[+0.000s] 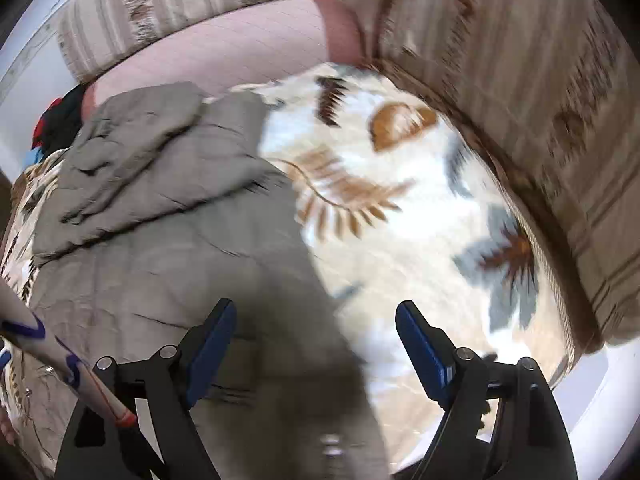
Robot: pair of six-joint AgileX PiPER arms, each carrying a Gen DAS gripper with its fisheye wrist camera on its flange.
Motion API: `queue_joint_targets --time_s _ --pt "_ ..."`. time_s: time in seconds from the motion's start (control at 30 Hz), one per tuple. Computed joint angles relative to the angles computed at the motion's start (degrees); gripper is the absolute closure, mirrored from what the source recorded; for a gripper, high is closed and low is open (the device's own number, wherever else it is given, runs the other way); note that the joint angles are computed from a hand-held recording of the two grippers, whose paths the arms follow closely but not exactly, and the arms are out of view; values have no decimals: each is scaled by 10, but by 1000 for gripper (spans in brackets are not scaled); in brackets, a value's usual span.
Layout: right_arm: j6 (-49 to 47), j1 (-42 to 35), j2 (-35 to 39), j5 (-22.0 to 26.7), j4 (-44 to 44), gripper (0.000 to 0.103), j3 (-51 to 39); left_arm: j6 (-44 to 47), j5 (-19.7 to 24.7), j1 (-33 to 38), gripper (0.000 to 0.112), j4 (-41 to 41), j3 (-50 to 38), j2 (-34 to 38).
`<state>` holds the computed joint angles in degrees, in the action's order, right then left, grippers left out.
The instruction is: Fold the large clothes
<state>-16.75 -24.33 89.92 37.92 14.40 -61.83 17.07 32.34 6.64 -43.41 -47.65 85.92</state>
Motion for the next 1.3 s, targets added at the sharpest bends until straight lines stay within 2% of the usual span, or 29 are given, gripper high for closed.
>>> queue_joint_targets --time_s 0.1,0.27,0.37,0.5,0.6,0.67,0.77,0.83,0.93,1.1,1.2,1.3 --pt "-90 -61 14 2 89 17 19 70 37 24 28 -74 1 36" --pt "-207 -123 68 58 213 17 5 160 103 39 28 -172 -14 105" --pt "-236 -136 97 85 255 17 -9 162 100 29 28 -173 -22 118" --pt "-266 -151 144 127 310 15 -29 160 109 27 28 -169 -8 100" --pt "-291 -163 148 147 337 14 -27 207 122 30 28 -194 30 77" --pt "-302 -175 156 169 349 14 -32 259 135 38 28 -235 63 65" --pt "-312 -189 167 200 367 14 -37 353 185 68 28 -323 120 56" --pt "-316 -195 173 223 373 15 -39 380 208 81 28 -345 139 52" --pt "-321 -192 187 282 371 27 -44 408 231 84 28 -359 158 45" --pt "-349 -169 155 270 330 27 -4 431 230 71 28 -361 161 73" --pt "-353 -171 151 283 325 27 4 436 257 90 28 -369 142 100" --pt "-354 -175 157 297 331 27 8 439 255 88 28 -372 126 110"
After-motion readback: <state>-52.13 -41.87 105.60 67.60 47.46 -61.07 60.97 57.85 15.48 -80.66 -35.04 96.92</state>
